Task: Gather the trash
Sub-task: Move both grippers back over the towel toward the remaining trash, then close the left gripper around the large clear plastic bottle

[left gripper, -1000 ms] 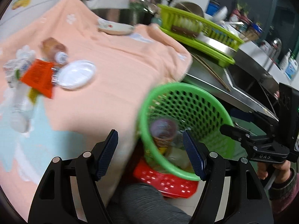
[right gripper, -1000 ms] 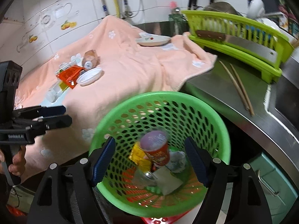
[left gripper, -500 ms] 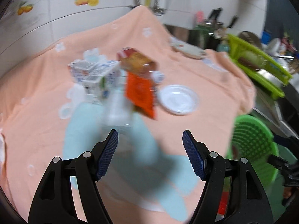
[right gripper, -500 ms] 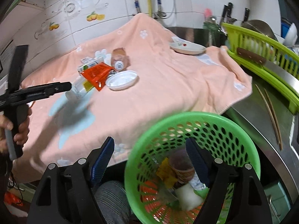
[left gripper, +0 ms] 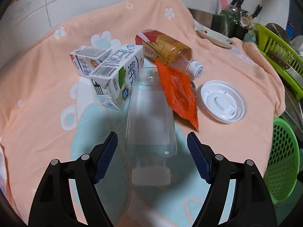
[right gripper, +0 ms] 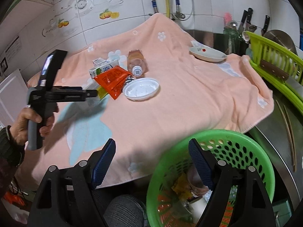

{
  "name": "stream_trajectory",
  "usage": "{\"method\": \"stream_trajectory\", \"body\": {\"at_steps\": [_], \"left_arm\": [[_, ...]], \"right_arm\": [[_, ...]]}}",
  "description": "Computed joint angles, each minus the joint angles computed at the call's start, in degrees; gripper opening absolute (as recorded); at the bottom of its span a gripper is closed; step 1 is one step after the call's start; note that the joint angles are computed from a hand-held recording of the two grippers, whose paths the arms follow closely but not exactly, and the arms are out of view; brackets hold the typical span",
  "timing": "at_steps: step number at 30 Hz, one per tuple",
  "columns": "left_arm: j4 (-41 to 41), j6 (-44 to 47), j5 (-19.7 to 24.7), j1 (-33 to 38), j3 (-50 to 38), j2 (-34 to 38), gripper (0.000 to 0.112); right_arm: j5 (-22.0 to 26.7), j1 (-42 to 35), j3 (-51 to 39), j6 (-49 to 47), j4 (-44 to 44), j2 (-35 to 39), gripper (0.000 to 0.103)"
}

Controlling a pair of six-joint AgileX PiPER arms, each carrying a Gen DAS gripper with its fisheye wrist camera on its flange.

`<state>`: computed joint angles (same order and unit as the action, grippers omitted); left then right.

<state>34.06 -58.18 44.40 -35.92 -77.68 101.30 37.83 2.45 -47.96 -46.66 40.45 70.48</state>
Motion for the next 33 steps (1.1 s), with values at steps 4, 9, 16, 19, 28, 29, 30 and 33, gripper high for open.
{"method": "stream_trajectory", "body": {"at_steps": [4,9,16,19,28,29,30,33], "left_arm": [[-0.85,0.83,-0.68,1.52,-1.36,2.14,0.075],[-2.09,1.80,-2.87,2.75,-1.44,3.11,0.070],[-3.66,3.16,-6.54,4.10,0.76,2.33,0.054],[-3.81,2.30,-7.80,4.28,3.36,0.43,0.054],[-2.63,-1.99,-11.07,4.74,13.61,-8.24,0.054],[-2.16,-2.47,-11.24,4.64,14.66,-9.18,0.054],[-1.80,-2.81,-11.27,4.49,15.61,-10.07,0.054],[-1.10,-4.15,-11.57,4.45,18.10,-12.52,0.054]], "right_arm": [[-0.30,2.76,-2.48,2.27,-0.97,2.39,0.076],[-0.44,6.34,-6.55,5.16,-1.96,6.06,0.076],[-0.80,10.59,-11.93,9.39,-4.97,9.83,0.076],[-0.50,11.39,-14.16,10.68,-5.65,11.43,0.076],[3.24,14.26,-24.83,14.63,-3.63,20.24,0.076],[3.80,15.07,-27.00,15.90,-3.74,22.11,0.076],[4.25,15.52,-28.35,16.83,-3.74,23.21,0.076],[5.99,16.69,-33.58,19.47,-2.39,27.78,0.076]]}}
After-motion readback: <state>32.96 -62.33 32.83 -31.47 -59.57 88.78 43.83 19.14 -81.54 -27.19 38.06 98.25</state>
